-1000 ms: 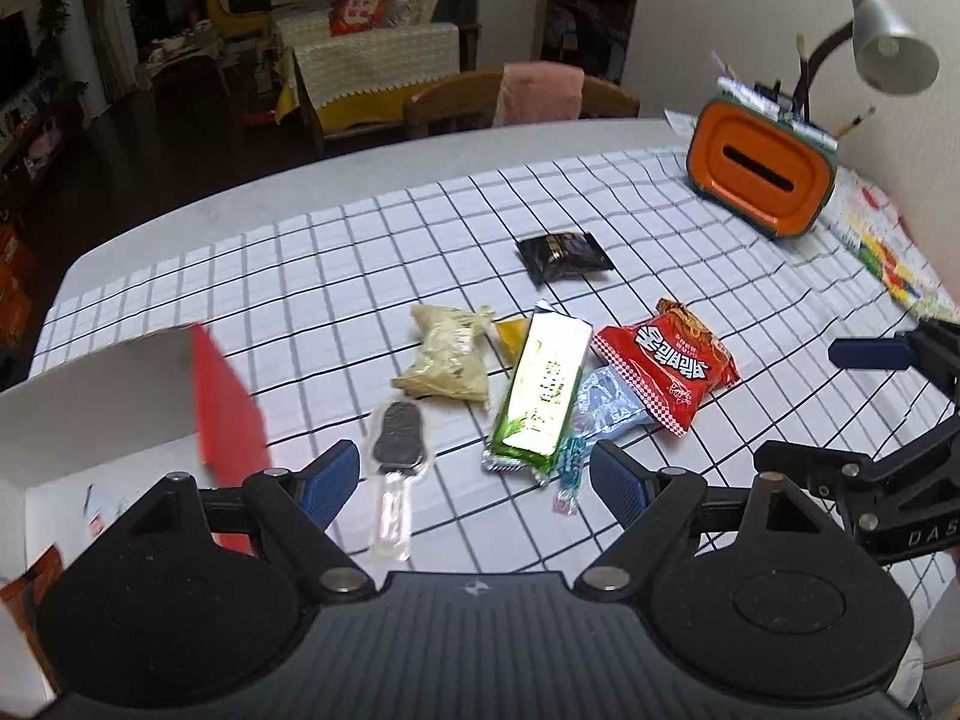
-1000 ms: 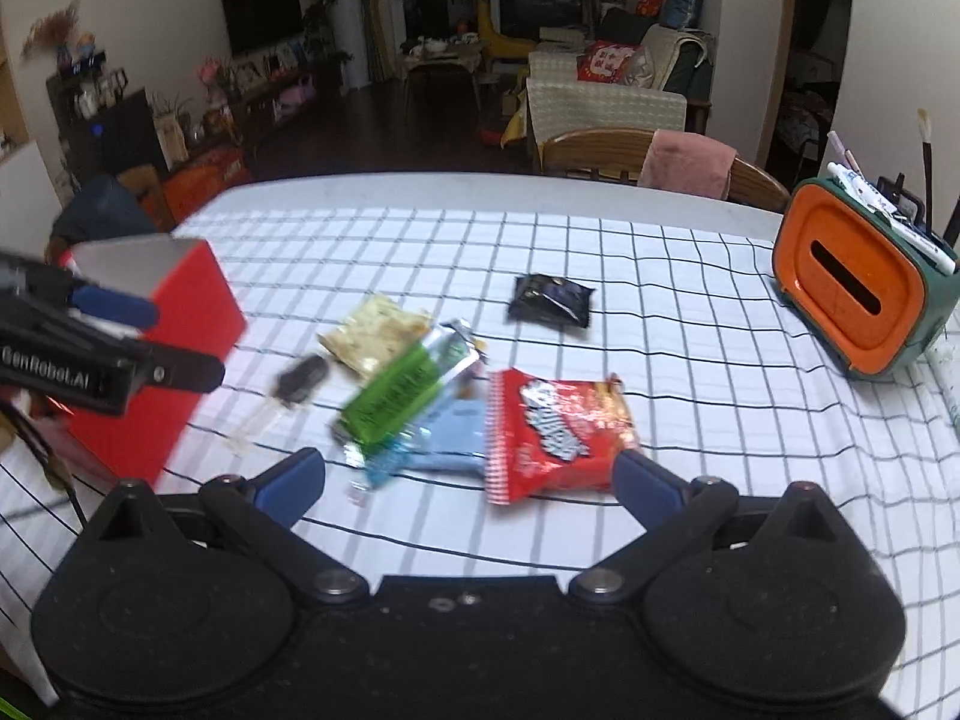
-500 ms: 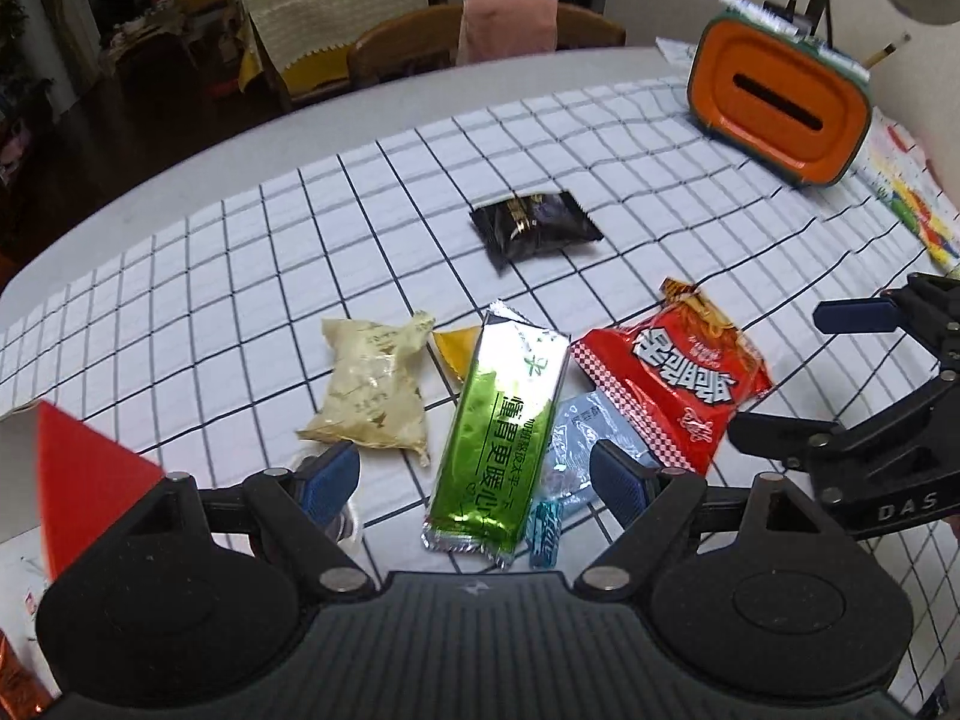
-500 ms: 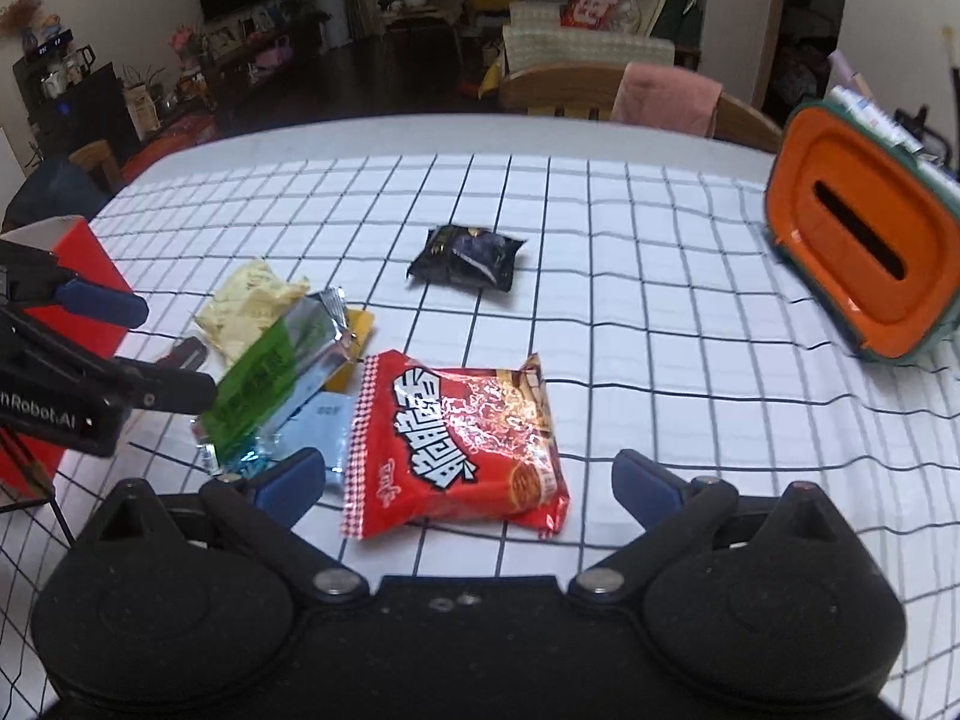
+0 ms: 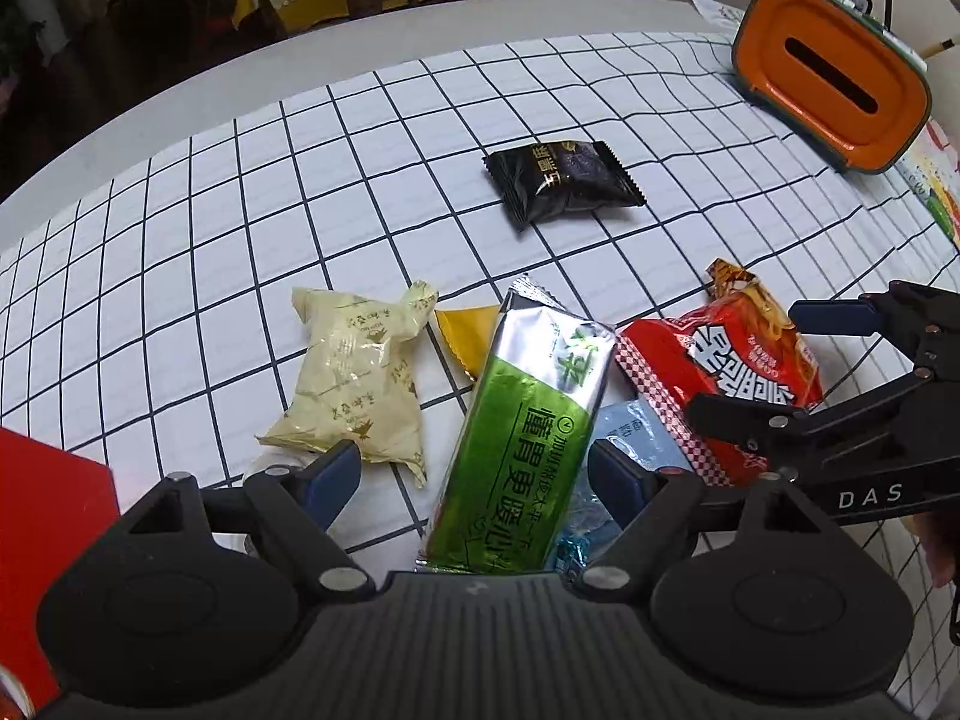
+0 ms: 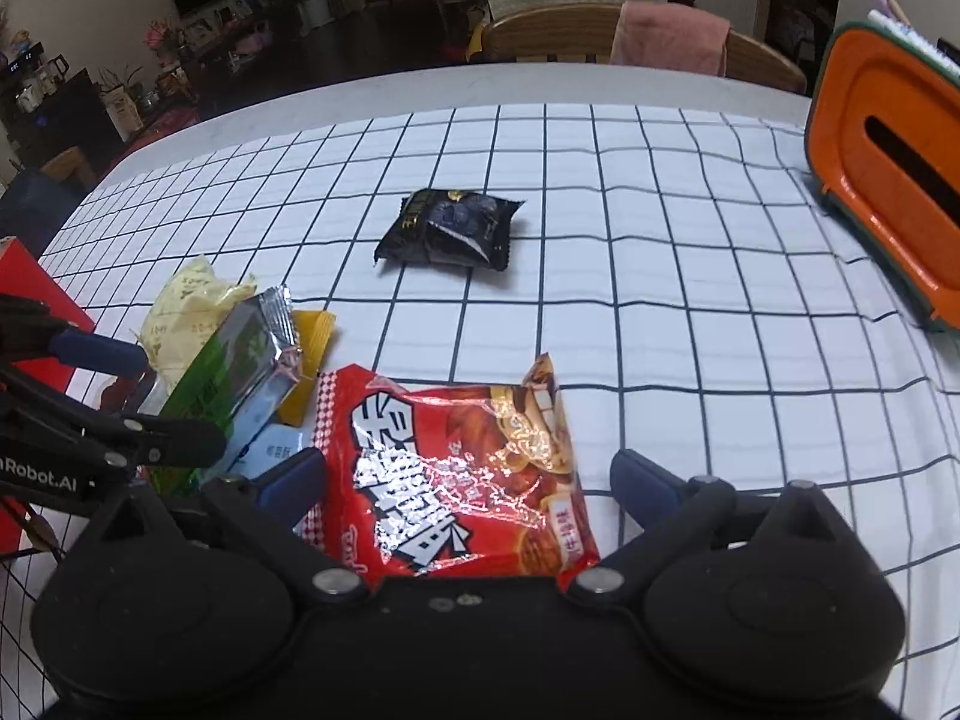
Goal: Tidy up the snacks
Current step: 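Grip the green drink pack with the left tool while the right tool grips the red snack bag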
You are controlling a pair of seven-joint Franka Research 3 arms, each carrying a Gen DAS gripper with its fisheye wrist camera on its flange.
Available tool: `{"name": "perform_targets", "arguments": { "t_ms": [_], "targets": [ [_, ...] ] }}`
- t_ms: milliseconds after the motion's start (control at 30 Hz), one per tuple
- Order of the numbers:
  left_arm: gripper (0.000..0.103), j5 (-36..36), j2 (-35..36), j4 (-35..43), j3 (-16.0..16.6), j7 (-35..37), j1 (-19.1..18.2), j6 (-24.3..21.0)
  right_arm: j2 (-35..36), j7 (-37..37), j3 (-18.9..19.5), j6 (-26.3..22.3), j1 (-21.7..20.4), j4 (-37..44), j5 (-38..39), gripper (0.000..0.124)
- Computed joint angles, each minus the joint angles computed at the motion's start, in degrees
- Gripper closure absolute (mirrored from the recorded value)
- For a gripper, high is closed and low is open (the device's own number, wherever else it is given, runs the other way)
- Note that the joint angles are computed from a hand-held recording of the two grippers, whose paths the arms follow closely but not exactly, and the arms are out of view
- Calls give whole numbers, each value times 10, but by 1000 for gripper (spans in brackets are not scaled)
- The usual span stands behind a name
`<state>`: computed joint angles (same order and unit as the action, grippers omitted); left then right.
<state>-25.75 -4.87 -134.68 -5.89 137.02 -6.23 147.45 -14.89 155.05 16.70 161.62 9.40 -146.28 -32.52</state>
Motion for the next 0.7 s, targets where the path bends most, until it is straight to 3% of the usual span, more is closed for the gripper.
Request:
{"name": "perform_targets", "arguments": {
  "t_ms": [167, 333, 700],
  "targets": [
    [36, 11, 9, 3, -6, 1, -2, 0, 10, -21, -9, 14, 6, -1, 13, 27],
    [55, 3, 10, 5, -9, 10, -5, -7, 11, -11, -2, 23, -1, -3, 1, 31],
    [61, 3, -4, -14, -6, -11, -7, 11, -14, 17, 19, 41, -22, -25, -9, 46]
  ]
}}
